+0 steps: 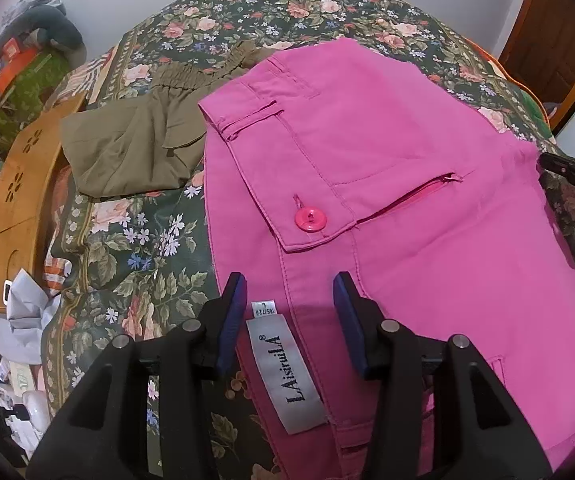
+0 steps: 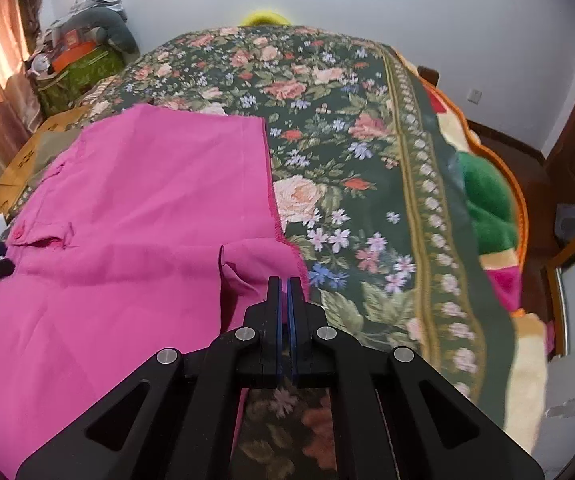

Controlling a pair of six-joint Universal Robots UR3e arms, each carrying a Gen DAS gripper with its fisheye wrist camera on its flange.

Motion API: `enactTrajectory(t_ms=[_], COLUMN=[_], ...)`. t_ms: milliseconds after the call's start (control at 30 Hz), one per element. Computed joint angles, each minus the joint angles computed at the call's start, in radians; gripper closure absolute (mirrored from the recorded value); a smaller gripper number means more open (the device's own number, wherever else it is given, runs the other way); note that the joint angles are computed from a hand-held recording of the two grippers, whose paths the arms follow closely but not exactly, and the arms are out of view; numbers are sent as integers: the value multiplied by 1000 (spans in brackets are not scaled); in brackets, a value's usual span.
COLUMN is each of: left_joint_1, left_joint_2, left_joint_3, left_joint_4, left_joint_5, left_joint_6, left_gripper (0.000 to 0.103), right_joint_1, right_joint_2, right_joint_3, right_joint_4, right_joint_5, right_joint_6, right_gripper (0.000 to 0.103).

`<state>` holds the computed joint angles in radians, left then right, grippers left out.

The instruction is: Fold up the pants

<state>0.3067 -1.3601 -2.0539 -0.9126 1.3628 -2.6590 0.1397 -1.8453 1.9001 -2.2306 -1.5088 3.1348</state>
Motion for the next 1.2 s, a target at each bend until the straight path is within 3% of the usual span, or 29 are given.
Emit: enactTrajectory(t_ms=[233, 333, 400, 500, 800, 933, 1000, 1067, 1133, 1200], left_joint_1=[14, 27, 34, 44, 26, 23, 18, 22, 24, 16], left_joint_2=[7, -30, -69, -142, -333, -343, -340, -339, -335, -325], left_joint_3=[68, 132, 182, 266, 386, 361, 347, 345, 339, 320], left_joint_4=[-53, -74, -92, -136, -192, -166, -136, -127, -118, -84], left_joint_5=[-35, -59, -79, -114, -150, -163, -146, -148, -148, -135], left_joint_6=[8, -9, -23, -49, -102, -95, -109, -118, -120, -121], left_gripper=[55, 54, 54, 54, 55, 71, 87, 93, 94, 95], right_joint_1=[-51, -59, -57, -36, -30, -51, -64, -64, -55, -34], right_joint_2=[-54, -46, -33, -7, 115, 139, 144, 144, 150, 172], right_joint_3=[-36, -43, -40, -28, -68, -54, -40, -33, -43, -63], right_joint_4=[68, 63, 35, -38, -30, -35, -39, -44, -29, -12], right_joint_5=[51, 64, 57, 16, 64, 104, 128, 137, 137, 116], right_joint_6=[-32, -21, -3, 41, 25, 10, 16, 6, -14, -30], right_gripper=[96, 79, 60, 50, 50, 50, 50, 50, 57, 73])
